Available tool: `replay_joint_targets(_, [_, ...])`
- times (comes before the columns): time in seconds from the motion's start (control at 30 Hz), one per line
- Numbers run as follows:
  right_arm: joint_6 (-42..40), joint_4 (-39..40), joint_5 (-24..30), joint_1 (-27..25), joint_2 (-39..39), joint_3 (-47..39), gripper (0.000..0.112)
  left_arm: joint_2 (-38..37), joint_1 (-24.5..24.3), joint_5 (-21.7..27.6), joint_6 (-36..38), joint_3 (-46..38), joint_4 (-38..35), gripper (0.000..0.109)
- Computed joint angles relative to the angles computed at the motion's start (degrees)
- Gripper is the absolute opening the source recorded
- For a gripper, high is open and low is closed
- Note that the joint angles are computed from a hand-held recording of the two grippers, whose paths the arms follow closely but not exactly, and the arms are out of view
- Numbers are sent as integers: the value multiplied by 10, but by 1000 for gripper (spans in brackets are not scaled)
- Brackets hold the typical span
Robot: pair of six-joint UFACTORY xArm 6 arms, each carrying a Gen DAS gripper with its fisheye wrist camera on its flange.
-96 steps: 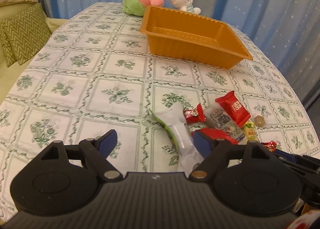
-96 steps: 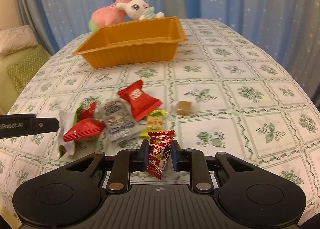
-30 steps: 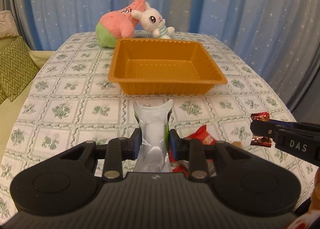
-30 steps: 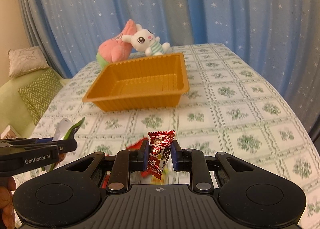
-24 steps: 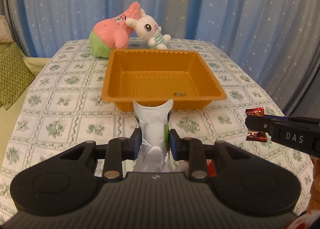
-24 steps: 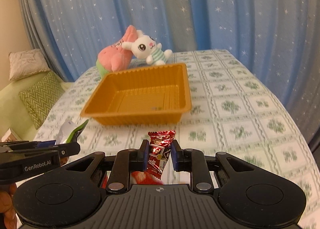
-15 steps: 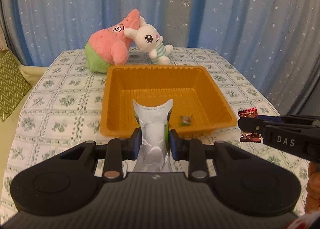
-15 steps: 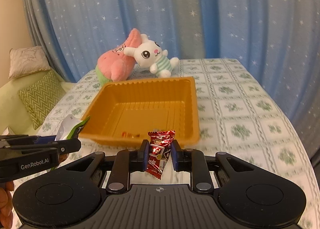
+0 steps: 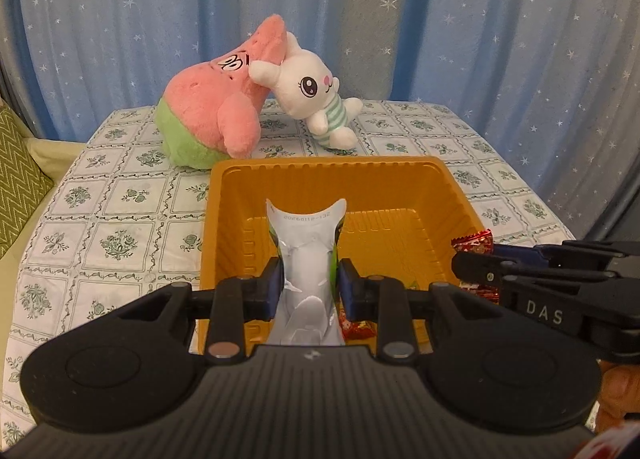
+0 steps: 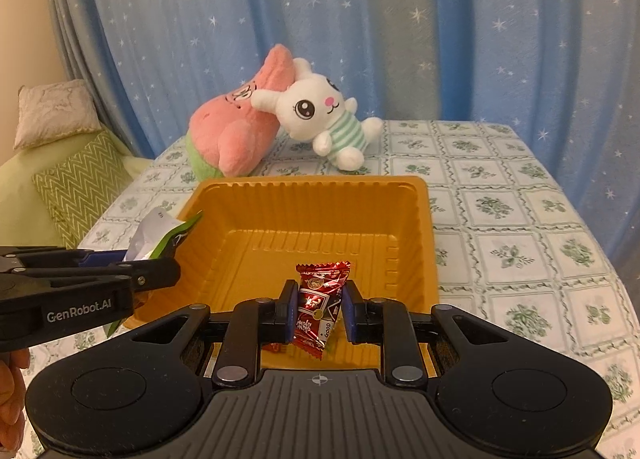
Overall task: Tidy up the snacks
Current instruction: 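Lift both snacks over the orange tray and open both grippers, then move both tools back toward the remaining snacks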
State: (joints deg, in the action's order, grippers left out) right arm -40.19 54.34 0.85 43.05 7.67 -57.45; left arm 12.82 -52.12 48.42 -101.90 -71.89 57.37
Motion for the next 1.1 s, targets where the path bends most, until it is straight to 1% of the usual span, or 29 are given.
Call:
replay_joint_targets(0.2, [13, -16, 5, -6, 28, -24, 23, 13, 18, -19, 3, 2, -2, 27])
replay_joint_targets(0.33, [30, -34, 2, -10, 37, -29, 23, 19, 26, -31, -12, 5, 11, 28])
replay_joint_targets(0.37, [31, -33, 3, -11, 39, -31, 23, 19, 28, -34, -17, 7, 14, 31])
replay_joint_targets(0.4, [29, -31, 4, -12, 40, -32, 23, 19, 31, -37, -17, 9, 11, 39])
replay_joint_targets(0.43, [28, -29, 7, -13, 42, -34, 23, 18, 32, -37, -17, 10, 9, 45])
replay_joint_targets(0.57, [27, -21, 13, -18, 43, -35, 23, 11, 26, -26, -22, 18, 16, 49])
replay_joint_targets(0.63, [24, -15, 17, -19, 43, -36, 23, 8, 21, -15, -24, 20, 20, 54])
replay_joint_targets(0.8, [16, 1, 24, -17, 45, -44, 23, 4, 8, 10, -19, 24, 28, 61])
replay_joint_targets(0.87, [-2, 28, 34, -18, 48, -54, 23, 3, 2, 20, -17, 24, 30, 65])
replay_joint_targets(0.93, [-52, 95, 48, -19, 51, -69, 24, 2, -4, 31, -19, 27, 34, 69])
replay_joint_targets(0.97, [-65, 114, 62, -23, 52, -76, 24, 0, -6, 34, -21, 29, 35, 70])
replay_joint_targets(1.0, [-61, 118, 74, -27, 52, -79, 27, -1, -9, 37, -22, 31, 32, 74])
replay_joint_targets(1.03, [-58, 119, 76, -29, 52, -80, 47, -3, -14, 44, -24, 32, 31, 77])
replay_joint_targets(1.07, [-67, 131, 72, -28, 49, -79, 63, -5, -19, 50, -27, 34, 31, 78])
replay_joint_targets(1.1, [-88, 155, 64, -27, 44, -75, 65, -7, -24, 56, -29, 36, 30, 80])
